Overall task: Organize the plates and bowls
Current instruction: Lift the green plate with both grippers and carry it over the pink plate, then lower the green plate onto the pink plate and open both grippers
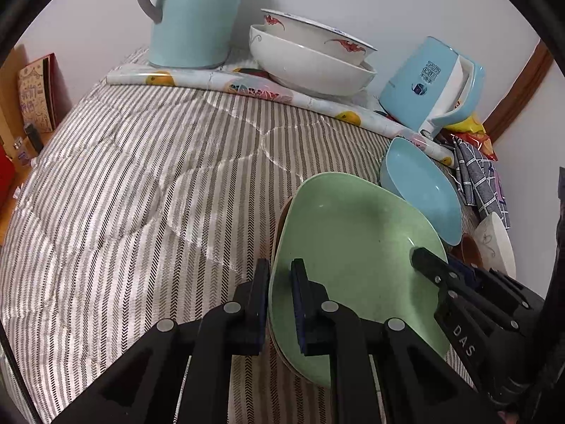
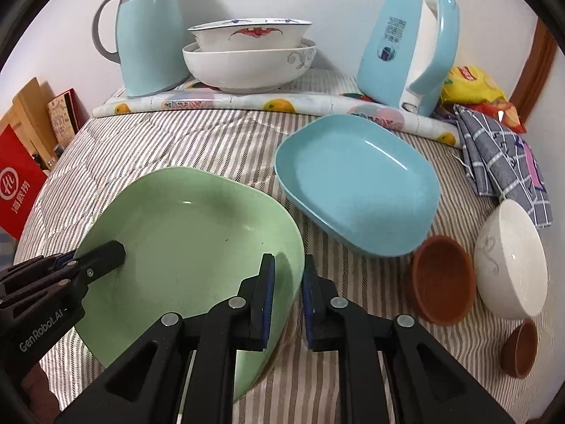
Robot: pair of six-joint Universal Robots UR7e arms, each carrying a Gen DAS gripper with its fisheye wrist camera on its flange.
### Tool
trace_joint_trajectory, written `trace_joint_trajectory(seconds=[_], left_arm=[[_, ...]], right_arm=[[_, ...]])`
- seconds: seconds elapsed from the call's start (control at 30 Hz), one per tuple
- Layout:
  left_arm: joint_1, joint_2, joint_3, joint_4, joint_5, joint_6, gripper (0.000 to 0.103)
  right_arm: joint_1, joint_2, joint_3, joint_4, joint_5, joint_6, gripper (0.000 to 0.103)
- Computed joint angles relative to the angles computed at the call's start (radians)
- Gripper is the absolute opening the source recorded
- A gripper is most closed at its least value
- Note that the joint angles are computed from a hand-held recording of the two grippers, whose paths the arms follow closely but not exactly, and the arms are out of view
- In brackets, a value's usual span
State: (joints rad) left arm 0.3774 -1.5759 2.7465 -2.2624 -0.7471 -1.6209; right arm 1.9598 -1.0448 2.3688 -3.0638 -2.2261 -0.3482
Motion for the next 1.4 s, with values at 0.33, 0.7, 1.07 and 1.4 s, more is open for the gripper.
trace_joint_trajectory(seconds=[0.33, 0.7, 1.07, 1.4], left_arm=[[-0.013, -0.012, -0.023, 0.074, -0.027, -0.029, 0.013], [-0.116, -0.037, -0.092, 0.322, -0.033, -0.179, 0.026], [-0.196, 0.056, -0.224, 0.533, -0.014, -0.291, 0.039], [-0.194, 0.156, -0.290, 0.453, 0.025, -0.220, 0.039]], right_arm=[[0.002, -0.040, 0.011, -0.001, 0.038, -0.006, 0.052], [-0.006, -0.211, 0.050, 0.082, 0.080, 0.052, 0.060], [-0.012, -0.368, 0.103, 0.057, 0.033, 0.015, 0.066], [-0.030, -0.474, 0.067, 0.202, 0.045, 0.028, 0.066]])
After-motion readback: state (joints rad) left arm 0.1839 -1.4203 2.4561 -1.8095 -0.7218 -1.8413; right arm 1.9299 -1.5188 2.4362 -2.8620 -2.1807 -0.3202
